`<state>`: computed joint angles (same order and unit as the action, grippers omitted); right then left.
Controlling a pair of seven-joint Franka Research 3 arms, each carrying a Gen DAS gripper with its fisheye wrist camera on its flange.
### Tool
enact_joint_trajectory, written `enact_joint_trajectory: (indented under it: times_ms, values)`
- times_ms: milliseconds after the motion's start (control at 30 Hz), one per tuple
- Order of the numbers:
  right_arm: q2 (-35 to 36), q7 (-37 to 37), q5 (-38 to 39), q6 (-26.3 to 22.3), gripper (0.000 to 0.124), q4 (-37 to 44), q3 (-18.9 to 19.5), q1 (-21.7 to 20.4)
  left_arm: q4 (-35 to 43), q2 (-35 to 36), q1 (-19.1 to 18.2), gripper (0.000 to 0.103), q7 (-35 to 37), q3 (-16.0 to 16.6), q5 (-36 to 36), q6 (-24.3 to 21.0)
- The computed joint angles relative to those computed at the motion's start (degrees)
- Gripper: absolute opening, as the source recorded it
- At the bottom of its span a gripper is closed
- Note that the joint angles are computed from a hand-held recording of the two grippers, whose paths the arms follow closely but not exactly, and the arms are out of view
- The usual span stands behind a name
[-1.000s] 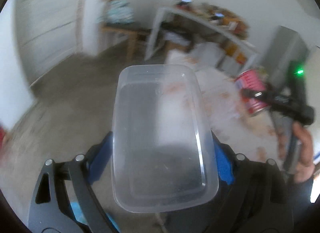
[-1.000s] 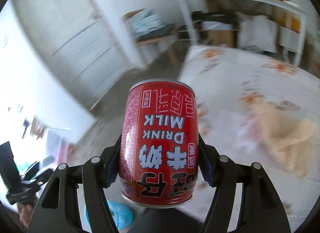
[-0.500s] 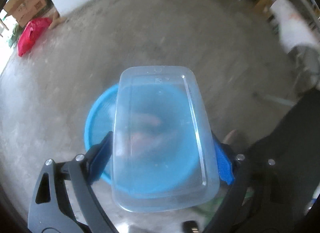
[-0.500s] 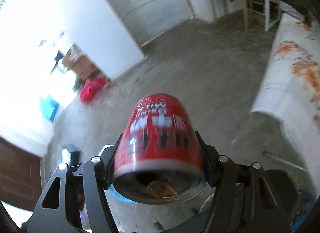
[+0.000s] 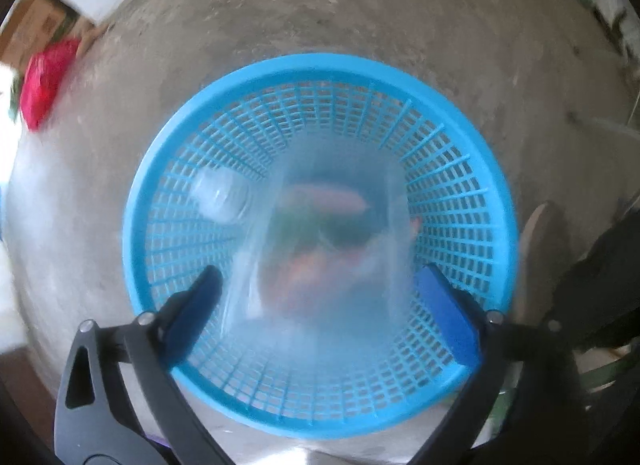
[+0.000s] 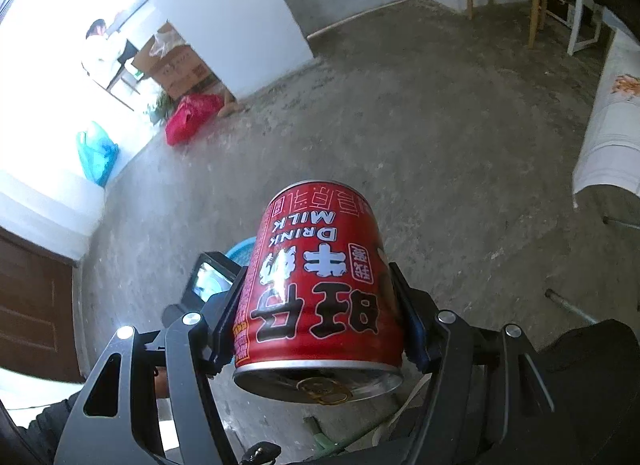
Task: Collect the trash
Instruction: 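Open both grippers to drop the container and milk can into the basket, then move both open grippers back over the table toward the beige paper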
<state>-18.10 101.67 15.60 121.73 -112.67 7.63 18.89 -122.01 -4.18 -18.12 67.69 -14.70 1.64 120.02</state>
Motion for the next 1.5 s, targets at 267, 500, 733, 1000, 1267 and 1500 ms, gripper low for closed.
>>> enact_joint_trajectory:
  times_ms: [267, 500, 733, 1000, 1267, 1500]
  values:
    - [8.49, -3.51, 0.82, -3.61, 0.064, 3.85, 1.63, 3.50, -11.76, -16.19, 4.42, 0.095, -8.90, 3.89, -1.30, 6.27]
    - [20.95, -6.94, -0.73, -12.17, 0.064, 9.11, 3.70, 8.73, -16.96, -22.06, 6.40, 0.095, -13.60, 6.30, -1.46, 8.61]
    - [26.09, -11.91, -5.31, -13.54, 0.064, 9.96, 4.52, 13.12, -21.24, -24.85, 5.85, 0.095, -13.61, 7.12, -2.81, 10.76]
    - [35.00, -17.66, 1.85, -13.85, 0.064, 17.77, 5.66, 16.02, -24.73, -29.67, 7.87, 0.095, -16.23, 8.31, -1.64, 10.28]
    - [34.22, -17.03, -2.69, -6.81, 0.097, 13.41, 4.09, 18.01, -27.49, -32.66, 8.73, 0.095, -17.08, 9.47, -1.90, 9.79]
    - [30.88, -16.56, 0.98, -4.18, 0.097, 11.11, 3.85, 15.46, -25.22, -30.00, 8.01, 0.095, -16.28, 9.01, -2.27, 10.97]
